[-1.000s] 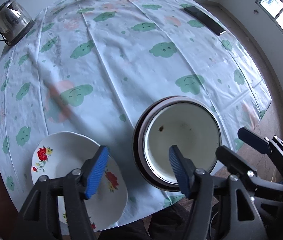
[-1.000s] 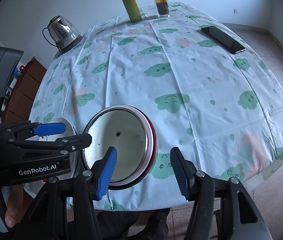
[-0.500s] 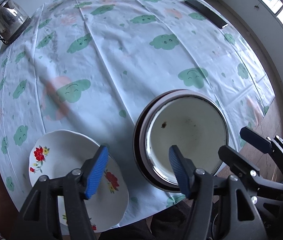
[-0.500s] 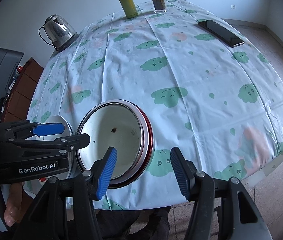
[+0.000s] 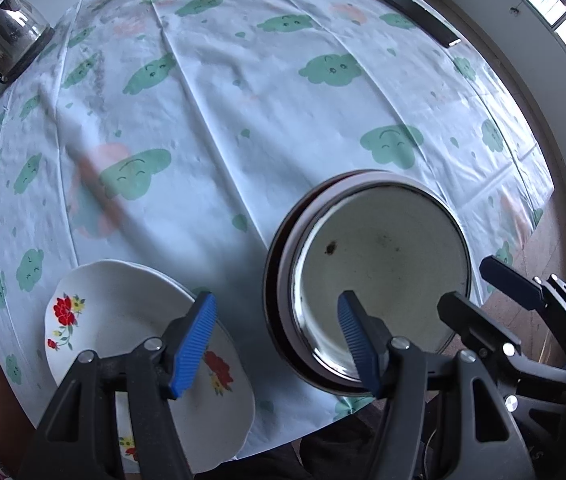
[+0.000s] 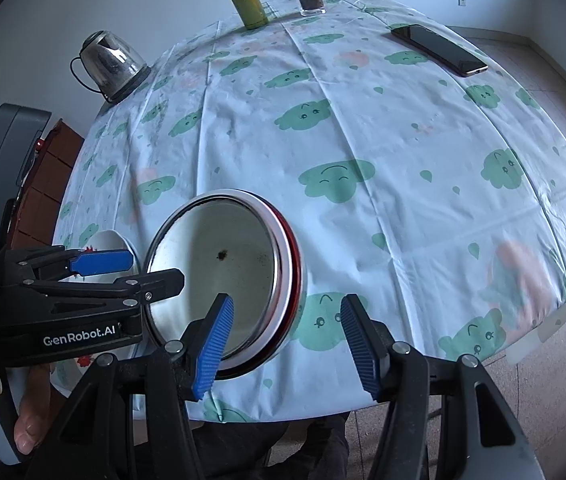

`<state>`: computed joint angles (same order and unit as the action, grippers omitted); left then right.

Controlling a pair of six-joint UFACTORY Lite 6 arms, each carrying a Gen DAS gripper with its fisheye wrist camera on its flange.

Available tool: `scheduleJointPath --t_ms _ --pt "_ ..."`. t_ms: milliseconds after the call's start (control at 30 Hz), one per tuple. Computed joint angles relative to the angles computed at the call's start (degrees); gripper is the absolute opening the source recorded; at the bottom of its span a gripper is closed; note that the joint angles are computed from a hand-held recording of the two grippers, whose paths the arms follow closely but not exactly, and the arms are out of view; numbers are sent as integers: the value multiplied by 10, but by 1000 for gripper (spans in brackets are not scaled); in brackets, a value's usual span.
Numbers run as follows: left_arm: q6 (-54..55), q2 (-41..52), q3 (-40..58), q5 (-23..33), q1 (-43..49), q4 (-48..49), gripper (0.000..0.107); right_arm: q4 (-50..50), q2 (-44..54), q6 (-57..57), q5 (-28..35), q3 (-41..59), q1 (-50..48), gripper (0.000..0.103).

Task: Organize plates and bowls
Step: 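Close both grippers on the stacked bowls' rim and lift the stack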

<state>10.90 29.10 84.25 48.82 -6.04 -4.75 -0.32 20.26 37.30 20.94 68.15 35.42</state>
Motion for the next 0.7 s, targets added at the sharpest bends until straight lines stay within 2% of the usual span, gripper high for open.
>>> scheduleJointPath --t_ms 167,233,300,333,467,700 --pt "10 16 8 5 1 -15 58 32 9 -37 -8 6 0 57" --pt "17 22 12 9 1 -23 48 46 17 -52 -9 10 0 50" --pt "24 32 19 17 0 -31 34 83 26 -87 -11 13 -3 38" --pt "26 39 23 23 0 -35 30 81 29 -85 -9 14 -3 37" --pt "12 44 21 14 -10 -16 29 103 22 -102 -15 5 -9 34" --pt "1 41 11 1 -17 -4 28 80 24 -70 -15 2 -7 29"
